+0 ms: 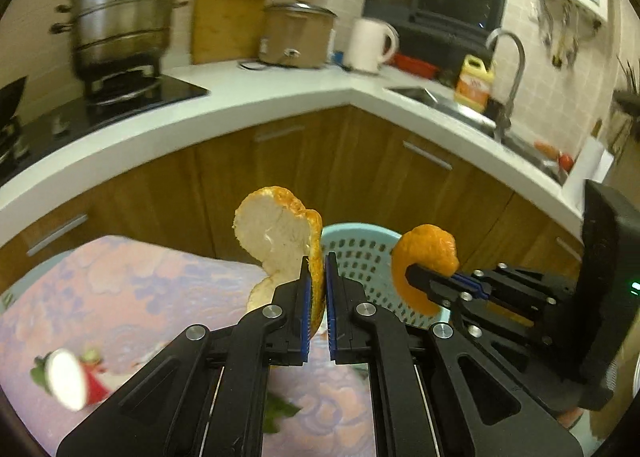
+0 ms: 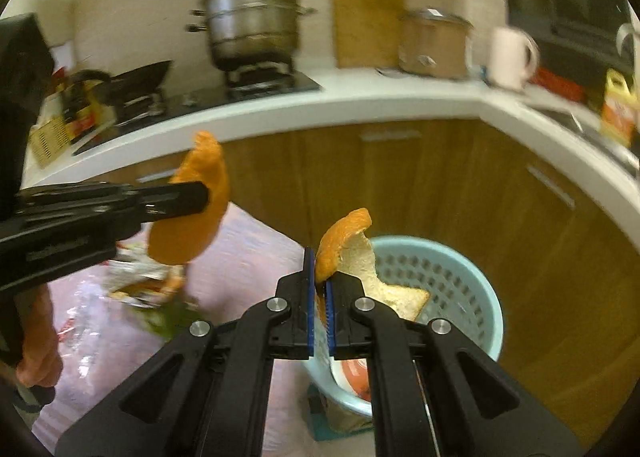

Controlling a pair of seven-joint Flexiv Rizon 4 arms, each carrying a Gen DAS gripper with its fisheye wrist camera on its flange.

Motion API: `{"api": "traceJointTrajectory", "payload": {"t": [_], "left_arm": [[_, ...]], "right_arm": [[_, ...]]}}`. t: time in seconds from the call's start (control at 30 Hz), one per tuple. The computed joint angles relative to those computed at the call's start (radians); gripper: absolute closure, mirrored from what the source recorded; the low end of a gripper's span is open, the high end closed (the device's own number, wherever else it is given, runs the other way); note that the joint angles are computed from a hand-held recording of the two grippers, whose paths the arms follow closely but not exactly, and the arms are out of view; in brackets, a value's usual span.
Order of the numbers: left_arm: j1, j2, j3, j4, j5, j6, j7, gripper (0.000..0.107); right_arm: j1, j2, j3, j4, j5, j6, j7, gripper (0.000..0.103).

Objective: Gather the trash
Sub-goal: 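Lift the bread crusts with both tools toward the blue basket, then open both tools over the blue basket to drop the bread crusts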

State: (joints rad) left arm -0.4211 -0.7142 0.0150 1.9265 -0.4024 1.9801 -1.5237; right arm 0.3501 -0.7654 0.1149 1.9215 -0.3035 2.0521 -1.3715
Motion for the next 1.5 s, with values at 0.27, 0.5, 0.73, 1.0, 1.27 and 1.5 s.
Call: {"api": "traceJointTrajectory", "payload": {"t": [0.27, 0.5, 0.73, 1.0, 1.27, 1.5], "left_arm": [[0.01, -0.141, -0.023, -0.214, 0.033, -0.169, 0.022, 0.102], [0.011, -0.204, -0.003, -0.316, 0.084, -0.297, -0.01, 0.063], [0.032, -0.169, 0.006, -0.249, 0.129, -0.287, -0.07, 0.059], [0.049, -0.072, 0.008, -0.063, 0.133, -0.097, -0.123, 0.048], [0.003, 0.073, 0.066, 0.209, 0.028, 0.146, -0.116, 0.041], [0.07, 0.174, 0.035, 0.465, -0.043, 0.331, -0.148, 0.04]], "right_arm": [[-0.191, -0.141, 0.129, -0.138, -0.113, -0.166, 0.12, 0.1], [-0.271, -0.194, 0.218, -0.215, -0.131, -0.35, 0.145, 0.084], [-0.293, -0.181, 0.259, -0.216, -0.039, -0.391, 0.1, 0.051], [-0.256, -0.109, 0.262, -0.143, -0.016, -0.313, 0.055, 0.051], [-0.165, -0.043, 0.238, -0.06, -0.066, -0.204, 0.044, 0.051], [-0.002, -0.005, 0.144, 0.024, -0.098, -0.068, 0.008, 0.048]]}}
